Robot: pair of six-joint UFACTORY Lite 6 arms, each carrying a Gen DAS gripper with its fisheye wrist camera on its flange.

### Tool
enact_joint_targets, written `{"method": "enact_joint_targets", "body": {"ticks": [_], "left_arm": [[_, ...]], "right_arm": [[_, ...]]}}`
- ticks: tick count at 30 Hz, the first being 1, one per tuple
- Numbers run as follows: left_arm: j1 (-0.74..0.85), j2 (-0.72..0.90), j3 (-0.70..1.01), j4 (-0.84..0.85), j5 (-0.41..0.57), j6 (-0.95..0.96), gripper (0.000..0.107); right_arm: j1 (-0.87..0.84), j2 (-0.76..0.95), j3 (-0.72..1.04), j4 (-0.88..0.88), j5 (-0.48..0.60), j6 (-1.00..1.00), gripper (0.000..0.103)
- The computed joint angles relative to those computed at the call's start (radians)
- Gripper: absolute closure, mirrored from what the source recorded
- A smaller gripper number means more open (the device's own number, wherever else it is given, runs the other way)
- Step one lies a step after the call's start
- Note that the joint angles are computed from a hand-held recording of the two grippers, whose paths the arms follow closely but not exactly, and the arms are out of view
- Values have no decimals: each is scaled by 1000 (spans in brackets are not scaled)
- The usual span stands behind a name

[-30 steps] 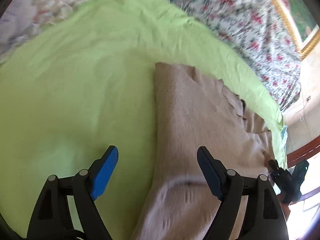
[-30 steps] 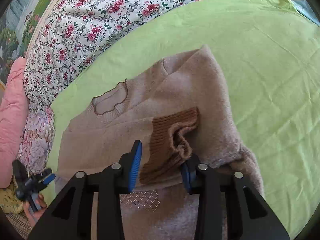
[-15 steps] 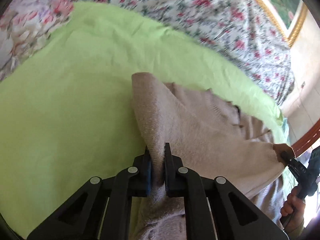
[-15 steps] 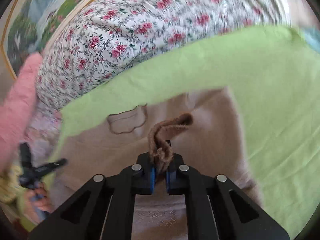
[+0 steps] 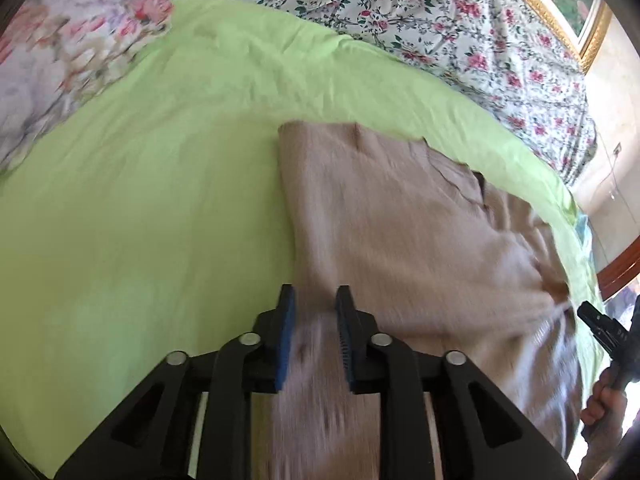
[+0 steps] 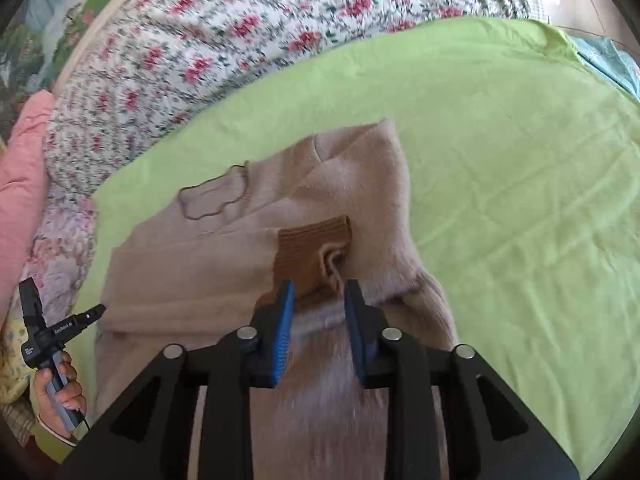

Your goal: Fold small clothes

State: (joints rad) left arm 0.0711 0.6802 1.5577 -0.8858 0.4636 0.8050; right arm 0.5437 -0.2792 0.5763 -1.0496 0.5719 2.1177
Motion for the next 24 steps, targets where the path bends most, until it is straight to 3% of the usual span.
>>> {"method": "enact_joint_targets", "body": {"ticks": [4, 13, 16, 24], "left_arm": [[54, -214, -327, -173, -3, 209, 74], [189, -629, -868, -308, 66, 478, 70], [246, -730, -966, -279, 104, 488, 63], [401, -892, -1133, -140, 215, 506, 62]], "right_arm": [[154, -103, -42, 64, 101, 29, 68], [576, -173, -48, 153, 374, 228, 64], [703, -168, -37, 167, 450, 301, 62], [987, -123, -11, 217, 586, 486, 56]]}}
